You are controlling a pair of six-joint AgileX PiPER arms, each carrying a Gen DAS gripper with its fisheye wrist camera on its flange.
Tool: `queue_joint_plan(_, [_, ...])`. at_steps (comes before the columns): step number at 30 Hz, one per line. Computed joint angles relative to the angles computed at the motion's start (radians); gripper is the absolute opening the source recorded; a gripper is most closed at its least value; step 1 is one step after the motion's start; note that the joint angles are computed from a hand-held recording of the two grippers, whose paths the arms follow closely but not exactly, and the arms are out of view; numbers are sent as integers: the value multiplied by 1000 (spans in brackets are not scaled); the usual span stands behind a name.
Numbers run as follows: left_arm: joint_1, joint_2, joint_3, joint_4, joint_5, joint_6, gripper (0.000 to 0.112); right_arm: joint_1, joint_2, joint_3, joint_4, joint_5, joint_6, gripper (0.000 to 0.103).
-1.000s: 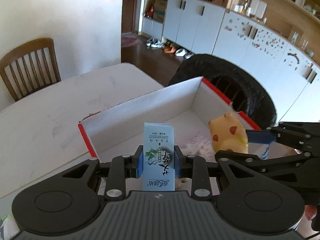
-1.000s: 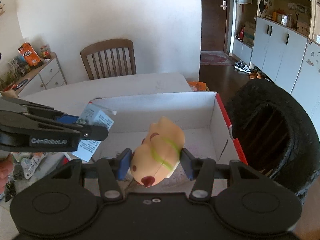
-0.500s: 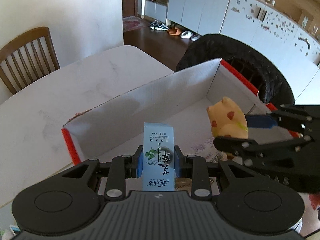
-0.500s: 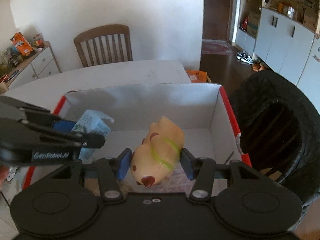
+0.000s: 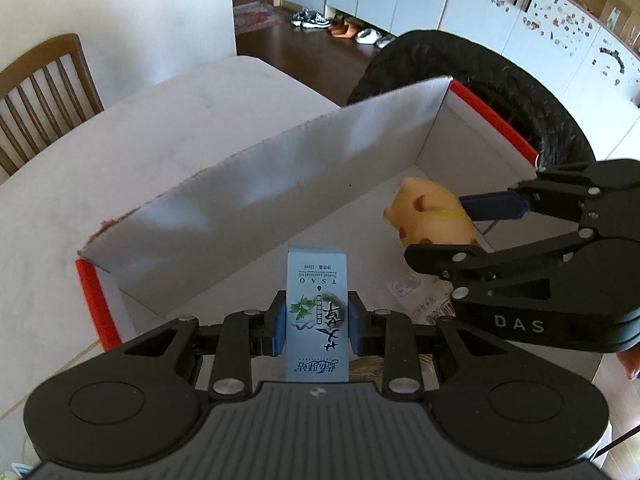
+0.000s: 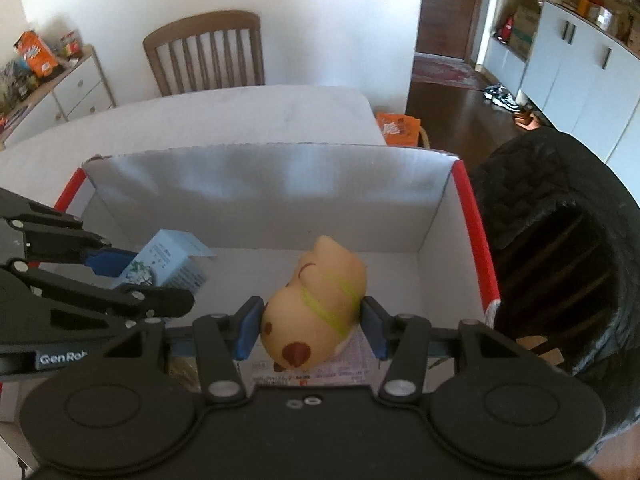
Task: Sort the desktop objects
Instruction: 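Lower the carton and toy into the shoebox and open both tools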
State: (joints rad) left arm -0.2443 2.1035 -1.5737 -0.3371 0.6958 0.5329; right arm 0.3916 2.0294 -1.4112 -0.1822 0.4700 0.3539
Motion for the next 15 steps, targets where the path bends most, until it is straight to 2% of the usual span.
queue_joint_plan(6, [-2, 27, -41, 21, 52, -31, 28, -1, 43, -53, 39, 56, -44, 50])
queue_joint_plan(11, [-2, 62, -86, 67, 117, -64, 28, -7, 35, -46, 50, 66, -60, 51])
queue_joint_plan(15, [12, 59, -85, 51, 130, -48, 28, -10, 14, -23, 51, 61, -75, 51])
